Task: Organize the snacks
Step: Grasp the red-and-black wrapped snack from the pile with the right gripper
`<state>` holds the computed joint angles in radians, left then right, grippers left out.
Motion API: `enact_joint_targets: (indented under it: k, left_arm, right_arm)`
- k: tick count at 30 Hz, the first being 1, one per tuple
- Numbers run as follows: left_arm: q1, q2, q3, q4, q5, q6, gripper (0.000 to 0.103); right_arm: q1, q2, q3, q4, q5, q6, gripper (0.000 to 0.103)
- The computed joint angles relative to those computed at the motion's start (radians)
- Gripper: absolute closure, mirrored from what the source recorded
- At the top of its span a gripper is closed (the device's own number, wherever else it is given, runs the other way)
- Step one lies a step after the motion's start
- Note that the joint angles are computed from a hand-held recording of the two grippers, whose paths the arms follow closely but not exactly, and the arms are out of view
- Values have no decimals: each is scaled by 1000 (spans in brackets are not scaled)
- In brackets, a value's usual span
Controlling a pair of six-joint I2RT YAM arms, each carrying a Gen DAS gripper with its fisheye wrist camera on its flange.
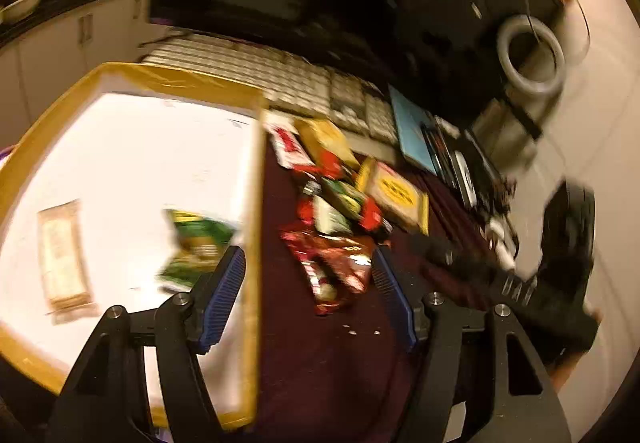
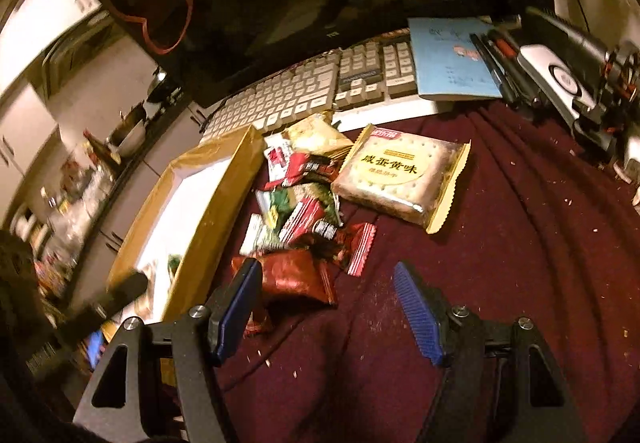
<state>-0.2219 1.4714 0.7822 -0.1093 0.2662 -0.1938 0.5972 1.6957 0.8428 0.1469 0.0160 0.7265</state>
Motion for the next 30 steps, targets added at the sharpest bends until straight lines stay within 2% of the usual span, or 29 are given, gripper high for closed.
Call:
enact_joint_targets:
  k: [3,6,9,12,14,15,16,17,19,20,25,28,30]
  left_arm:
    - [-54,98,83,-46,6,44,38]
    - [-63,204,190,-127,78,63,38]
    - [-109,241,239,-144,-50,51,38]
    - [-140,280,277,-158,-81,77,38]
    - [-164,281,266,-149,-107,97,50]
    - [-175,277,255,-144,-123,100,61]
    - [-187,268,237,-130,-139,101,64]
    - [-201,257,217,-108,-165,102,71]
    - [-218,239,189,-96,-187,114,96]
    - [-209,229,173,-92,-166,110,101]
    - [-152,197,111,-44,-94,96,103]
    - [-130,146,67,-34,-64,103,103]
    - [-108,113,37,-30,-35,97,103]
  right_arm:
    - [-73,26,-23,97,-139,79,31]
    - [-113,83,21,90,-173,88,31]
    - [-147,147,71,81,-222,65,32]
    - [-166,158,67,113,-258,72,32]
    - [-170,163,70,116,-268,68,32]
    - [-170,167,80,105,-272,55,32]
    - [-166,168,89,91,-268,40,32]
    - [-160,168,98,76,-260,24,32]
    - [-142,180,141,21,-235,-21,32]
    - [-135,188,161,-1,-229,-36,32]
    - [-72,237,291,-144,-111,-134,32]
    - [-42,266,337,-187,-68,-153,38]
    - [-15,272,353,-215,-6,-170,49]
